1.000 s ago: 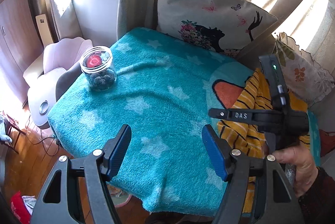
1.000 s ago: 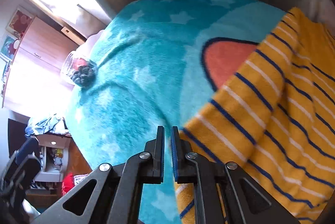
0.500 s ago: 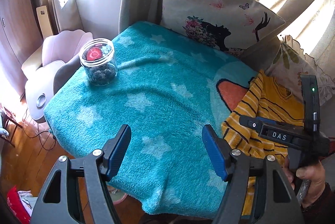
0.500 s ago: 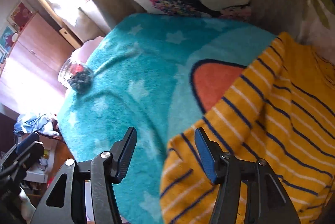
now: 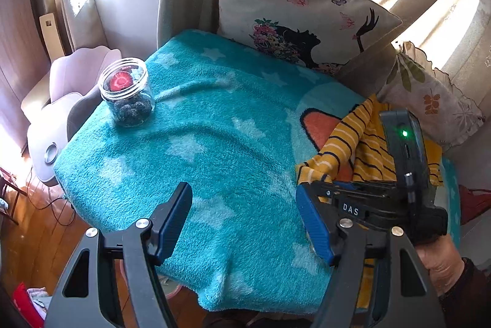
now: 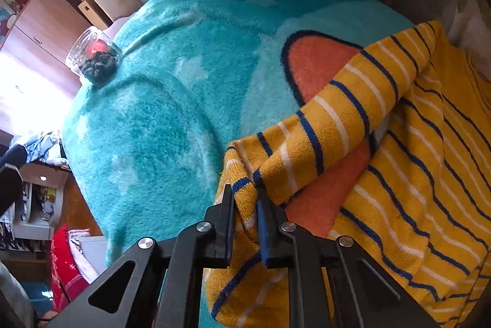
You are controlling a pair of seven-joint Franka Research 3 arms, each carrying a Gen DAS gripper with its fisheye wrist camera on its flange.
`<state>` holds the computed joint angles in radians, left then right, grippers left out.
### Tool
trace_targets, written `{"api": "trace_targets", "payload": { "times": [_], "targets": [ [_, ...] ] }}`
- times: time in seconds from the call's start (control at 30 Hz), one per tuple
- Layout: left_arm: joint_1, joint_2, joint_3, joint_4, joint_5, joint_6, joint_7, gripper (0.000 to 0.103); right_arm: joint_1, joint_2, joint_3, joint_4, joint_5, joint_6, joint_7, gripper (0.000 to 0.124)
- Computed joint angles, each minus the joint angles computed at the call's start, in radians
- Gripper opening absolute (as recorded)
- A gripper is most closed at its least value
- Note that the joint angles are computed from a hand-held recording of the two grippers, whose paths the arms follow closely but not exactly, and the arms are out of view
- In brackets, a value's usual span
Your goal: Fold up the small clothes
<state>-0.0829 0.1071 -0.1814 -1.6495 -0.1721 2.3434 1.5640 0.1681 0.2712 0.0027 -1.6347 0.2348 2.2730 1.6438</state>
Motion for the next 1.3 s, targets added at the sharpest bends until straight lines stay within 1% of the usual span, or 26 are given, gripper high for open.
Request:
{"api": "trace_targets", "payload": {
  "times": [0.13, 0.17, 0.2, 0.23, 0.27, 0.3, 0.37, 0.4, 0.47, 0.7, 0.77, 0.83, 0.9, 0.97, 1.03, 1.1, 1.17, 1.23, 1.3],
  "targets": [
    [0.005, -0.015, 0.005, -0.015, -0.007, 0.012, -0.001, 0.069, 0.018, 0.142, 0.021, 0.216, 0.015, -0.016, -0.004, 0.014],
    [0.006, -0.016, 0.005, -0.015, -0.010, 0.008, 0.000, 0.069, 0.020, 0.183, 0.031, 0.274, 0.029, -0.025, -0.013, 0.018],
    [0.006, -0.014, 0.005, -0.012, -0.014, 0.001, 0.002, 0.069, 0.013, 0.216, 0.045, 0.320, 0.059, -0.036, -0.029, 0.021],
    [0.007, -0.011, 0.005, -0.009, -0.020, -0.006, 0.005, 0.069, -0.002, 0.241, 0.065, 0.353, 0.108, -0.048, -0.049, 0.022],
    [0.007, -0.012, 0.004, -0.010, -0.024, -0.006, 0.010, 0.070, -0.011, 0.251, 0.076, 0.365, 0.142, -0.060, -0.050, 0.035],
    [0.006, -0.012, 0.003, -0.011, -0.026, -0.005, 0.014, 0.070, -0.014, 0.238, 0.079, 0.341, 0.170, -0.049, -0.054, 0.049],
    [0.003, -0.007, 0.001, -0.006, -0.022, -0.010, 0.021, 0.070, -0.006, 0.184, 0.074, 0.250, 0.188, 0.012, -0.071, 0.056],
    [0.002, -0.002, -0.002, -0.004, -0.030, -0.012, 0.028, 0.070, -0.001, 0.153, 0.063, 0.200, 0.184, 0.031, -0.063, 0.056],
    [-0.002, 0.014, -0.008, 0.011, -0.045, -0.026, 0.040, 0.070, -0.021, 0.082, 0.058, 0.093, 0.224, 0.059, -0.077, 0.057],
    [-0.037, 0.042, -0.043, 0.051, -0.058, -0.030, 0.075, 0.070, -0.075, -0.223, -0.017, -0.320, 0.301, 0.241, -0.012, 0.057],
    [-0.055, 0.032, -0.052, 0.046, -0.046, -0.022, 0.076, 0.070, -0.099, -0.335, -0.043, -0.448, 0.261, 0.285, 0.032, 0.057],
    [-0.073, 0.023, -0.059, 0.040, -0.037, -0.025, 0.071, 0.070, -0.146, -0.454, -0.060, -0.572, 0.151, 0.308, 0.124, 0.058],
    [-0.093, 0.014, -0.064, 0.030, -0.020, -0.026, 0.053, 0.070, -0.226, -0.592, -0.069, -0.701, 0.046, 0.310, 0.223, 0.061],
    [-0.111, 0.013, -0.066, 0.026, 0.000, -0.042, 0.018, 0.070, -0.348, -0.725, -0.062, -0.814, -0.071, 0.294, 0.334, 0.066],
    [-0.126, 0.020, -0.069, 0.028, 0.009, -0.069, -0.021, 0.070, -0.484, -0.846, -0.045, -0.908, -0.187, 0.242, 0.434, 0.069],
    [-0.139, 0.028, -0.070, 0.023, 0.026, -0.087, -0.058, 0.070, -0.575, -0.930, -0.057, -0.979, -0.252, 0.181, 0.471, 0.070],
    [-0.153, 0.034, -0.071, 0.008, 0.059, -0.087, -0.097, 0.070, -0.618, -0.963, -0.096, -1.021, -0.264, 0.127, 0.461, 0.070],
    [-0.171, 0.038, -0.072, -0.021, 0.119, -0.069, -0.134, 0.070, -0.619, -0.995, -0.148, -1.076, -0.225, 0.135, 0.421, 0.070],
    [-0.190, 0.052, -0.074, -0.039, 0.187, -0.081, -0.166, 0.070, -0.587, -1.004, -0.187, -1.114, -0.151, 0.171, 0.363, 0.070]
  ]
}}
